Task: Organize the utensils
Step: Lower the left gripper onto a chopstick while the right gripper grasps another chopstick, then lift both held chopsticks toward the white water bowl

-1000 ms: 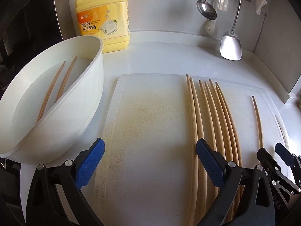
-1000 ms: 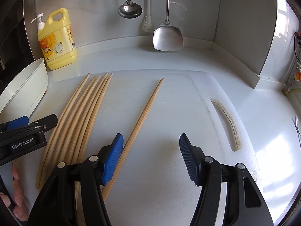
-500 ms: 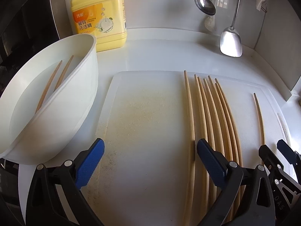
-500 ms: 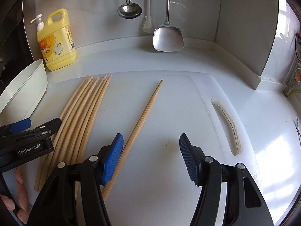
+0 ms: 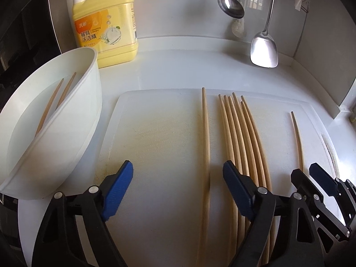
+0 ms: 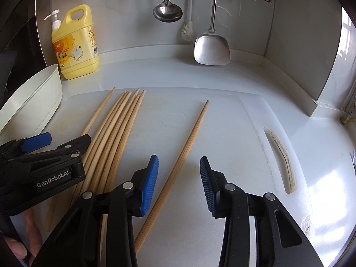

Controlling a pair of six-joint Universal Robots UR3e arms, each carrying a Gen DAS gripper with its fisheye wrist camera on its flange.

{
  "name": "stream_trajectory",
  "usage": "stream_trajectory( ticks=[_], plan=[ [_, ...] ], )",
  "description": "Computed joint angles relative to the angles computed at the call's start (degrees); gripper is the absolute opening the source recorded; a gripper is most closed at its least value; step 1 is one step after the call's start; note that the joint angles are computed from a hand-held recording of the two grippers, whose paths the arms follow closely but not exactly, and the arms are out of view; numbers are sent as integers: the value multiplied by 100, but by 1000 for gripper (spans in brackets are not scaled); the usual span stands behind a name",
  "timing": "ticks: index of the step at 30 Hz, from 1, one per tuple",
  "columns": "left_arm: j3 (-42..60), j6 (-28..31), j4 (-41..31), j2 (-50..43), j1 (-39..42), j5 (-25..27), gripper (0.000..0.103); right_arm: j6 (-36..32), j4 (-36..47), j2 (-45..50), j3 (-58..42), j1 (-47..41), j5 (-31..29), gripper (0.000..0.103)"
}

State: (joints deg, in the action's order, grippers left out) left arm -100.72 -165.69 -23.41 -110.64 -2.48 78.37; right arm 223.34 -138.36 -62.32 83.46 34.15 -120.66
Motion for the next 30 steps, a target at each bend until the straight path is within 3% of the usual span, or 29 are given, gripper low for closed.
stream_trajectory(
  ticks=[3,8,11,23,30],
  plan=[
    [-106,87,43,89,-21,-64,61,-74,39,50,-96,39,27,22],
    [-241,187,63,222,-36,-170,24,-120,129,86,-182,128,-9,13],
    [-228,228,34,229,-62,-214,8,-155,51,76,-131,135,-12,9],
    [-240,216,-801,669,429,-1141,7,-98,-655,-484,686,-61,423,6],
    [-118,196,-1656,1392,668,-1171,7,-249,-346,-974,578,-75,512,6]
  ],
)
